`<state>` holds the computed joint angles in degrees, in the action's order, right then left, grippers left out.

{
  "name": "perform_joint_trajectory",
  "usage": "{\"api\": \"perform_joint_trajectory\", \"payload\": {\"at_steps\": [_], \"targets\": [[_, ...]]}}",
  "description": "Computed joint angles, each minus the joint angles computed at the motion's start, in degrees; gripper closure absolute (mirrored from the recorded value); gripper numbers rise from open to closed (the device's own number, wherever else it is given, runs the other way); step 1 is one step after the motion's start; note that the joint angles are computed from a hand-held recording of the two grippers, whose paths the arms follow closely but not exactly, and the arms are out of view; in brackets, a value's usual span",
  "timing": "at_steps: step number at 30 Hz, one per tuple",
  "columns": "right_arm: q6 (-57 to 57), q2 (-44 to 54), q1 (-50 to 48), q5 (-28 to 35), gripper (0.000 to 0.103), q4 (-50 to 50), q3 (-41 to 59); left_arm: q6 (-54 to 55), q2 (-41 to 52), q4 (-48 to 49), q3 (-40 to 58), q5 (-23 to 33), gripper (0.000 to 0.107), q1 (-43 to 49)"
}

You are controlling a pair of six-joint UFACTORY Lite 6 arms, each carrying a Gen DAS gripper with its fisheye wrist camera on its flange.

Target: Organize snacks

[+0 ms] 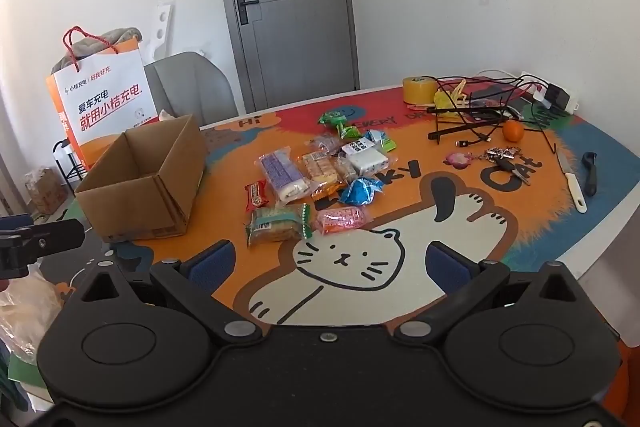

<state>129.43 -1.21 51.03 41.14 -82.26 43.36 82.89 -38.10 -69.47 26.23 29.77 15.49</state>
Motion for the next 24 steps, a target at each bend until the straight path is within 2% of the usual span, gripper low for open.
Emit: {"api": "perform_joint_trajectory", "payload": {"at_steps": [6,24], "targets": [[-3.6,-6.6,11.4,10.1,0.0,10.0,-1.7,-4.4,-1.7,4.2,0.3,0.6,0.004,-1.2],[-3.9,-8.5,10.5,9.2,0.0,11.1,-3.7,-5.9,-2.5,5.3,-0.6,-0.9,0.004,-3.8]]}}
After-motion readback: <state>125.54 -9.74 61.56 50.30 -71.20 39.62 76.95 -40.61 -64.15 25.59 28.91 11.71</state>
